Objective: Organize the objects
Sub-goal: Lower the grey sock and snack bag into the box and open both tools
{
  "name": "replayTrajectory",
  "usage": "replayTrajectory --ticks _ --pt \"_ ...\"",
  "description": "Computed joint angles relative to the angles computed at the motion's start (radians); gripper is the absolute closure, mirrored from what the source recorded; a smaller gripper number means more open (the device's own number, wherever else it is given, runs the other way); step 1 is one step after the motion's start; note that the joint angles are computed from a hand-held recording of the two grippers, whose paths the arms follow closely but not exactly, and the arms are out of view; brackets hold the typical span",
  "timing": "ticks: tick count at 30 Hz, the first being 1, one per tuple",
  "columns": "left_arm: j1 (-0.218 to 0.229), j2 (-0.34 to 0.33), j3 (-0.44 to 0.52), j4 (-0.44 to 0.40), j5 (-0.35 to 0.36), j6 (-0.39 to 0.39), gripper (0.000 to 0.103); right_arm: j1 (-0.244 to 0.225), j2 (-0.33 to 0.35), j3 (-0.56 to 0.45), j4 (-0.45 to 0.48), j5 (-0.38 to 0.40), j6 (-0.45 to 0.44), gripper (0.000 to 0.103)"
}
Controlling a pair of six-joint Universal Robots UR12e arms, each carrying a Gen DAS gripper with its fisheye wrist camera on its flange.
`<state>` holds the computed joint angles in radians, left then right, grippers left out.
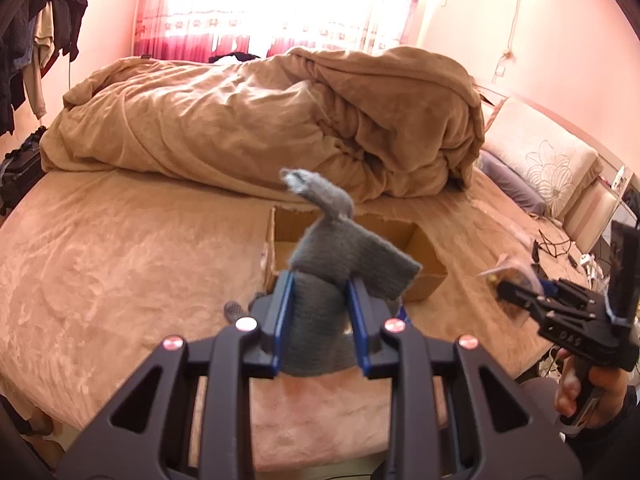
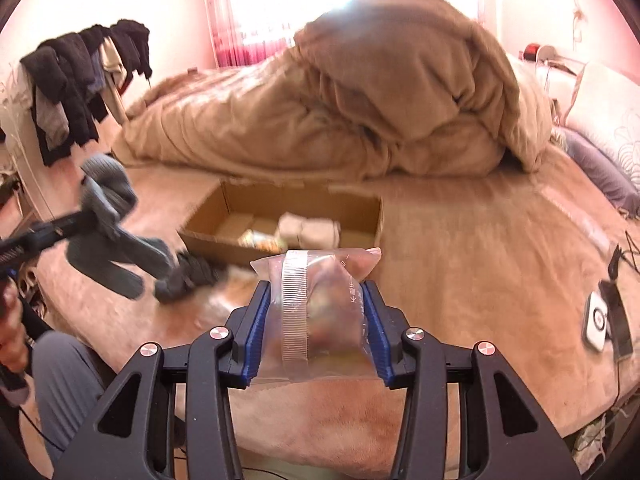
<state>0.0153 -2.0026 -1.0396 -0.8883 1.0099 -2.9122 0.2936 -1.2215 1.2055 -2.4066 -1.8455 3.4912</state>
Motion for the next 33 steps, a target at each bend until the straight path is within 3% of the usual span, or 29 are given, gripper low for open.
replayTrajectory --ticks 15,33 --pt "-0.055 -0.171 0.275 -0.116 0.052 0.027 0.075 -0.045 0.087 -0.157 0.029 0.044 -0.020 0.056" --pt "-0.112 -0.422 0.609 -0.389 0.195 0.041 0.071 -0.104 0.202 -0.243 0.094 0.108 0.033 0.056"
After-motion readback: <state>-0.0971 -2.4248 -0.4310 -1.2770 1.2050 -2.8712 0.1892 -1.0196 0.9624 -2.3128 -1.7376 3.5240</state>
